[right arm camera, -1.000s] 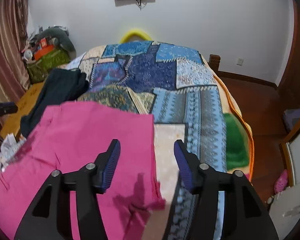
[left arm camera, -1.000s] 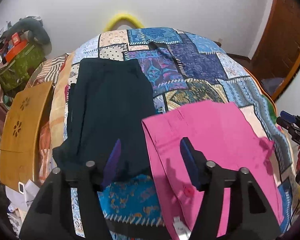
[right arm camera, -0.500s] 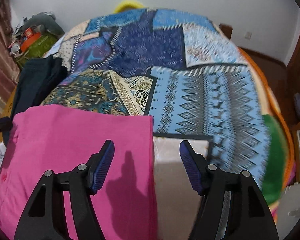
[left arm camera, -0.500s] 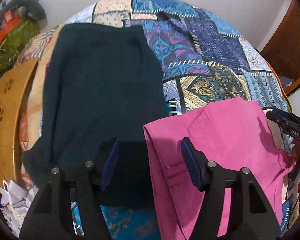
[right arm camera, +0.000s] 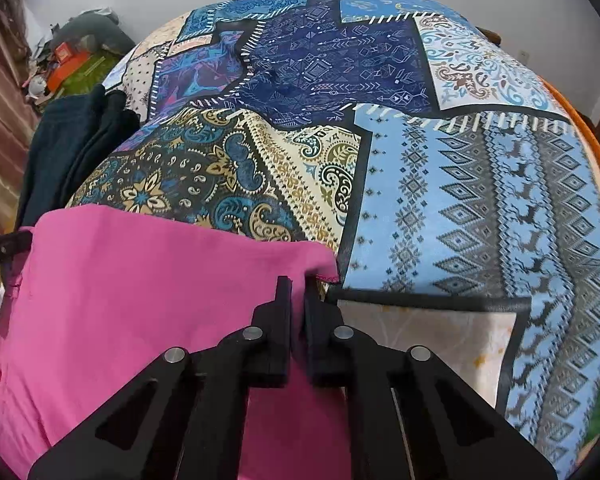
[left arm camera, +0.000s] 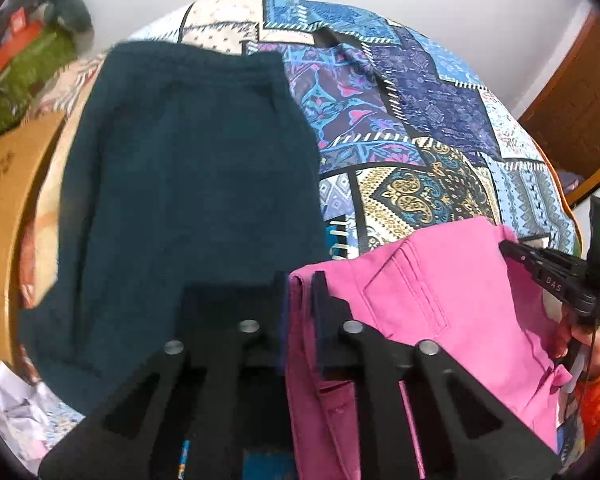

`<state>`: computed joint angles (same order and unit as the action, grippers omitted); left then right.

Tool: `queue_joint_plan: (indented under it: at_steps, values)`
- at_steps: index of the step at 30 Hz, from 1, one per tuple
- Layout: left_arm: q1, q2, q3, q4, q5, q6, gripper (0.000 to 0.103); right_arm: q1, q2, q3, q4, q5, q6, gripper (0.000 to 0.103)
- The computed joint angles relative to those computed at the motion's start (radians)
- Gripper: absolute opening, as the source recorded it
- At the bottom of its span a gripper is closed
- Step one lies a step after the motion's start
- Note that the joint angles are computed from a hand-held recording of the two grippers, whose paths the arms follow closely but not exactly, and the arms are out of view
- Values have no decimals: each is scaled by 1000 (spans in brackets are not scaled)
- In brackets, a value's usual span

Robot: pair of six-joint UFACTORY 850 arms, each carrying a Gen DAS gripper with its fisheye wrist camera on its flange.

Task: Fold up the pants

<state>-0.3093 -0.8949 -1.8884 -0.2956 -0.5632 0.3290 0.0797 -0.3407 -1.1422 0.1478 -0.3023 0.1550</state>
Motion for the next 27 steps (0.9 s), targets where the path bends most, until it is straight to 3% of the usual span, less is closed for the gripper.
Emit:
queue_joint_plan:
  at_steps: [6,9,13,27]
  values:
    - [-14,74,44,121,83,-47,8,16,97,58,-258,94,270,4]
    - [-12,110,56,85,104,-15,8,7,145,64,-193,107,222,4]
    - [-13,168,99,26,122,39,8,18,224,79,-360,124,380,4]
    - [-34,476,474,-148,248,304,8,97,433,193,-589,64,620,4]
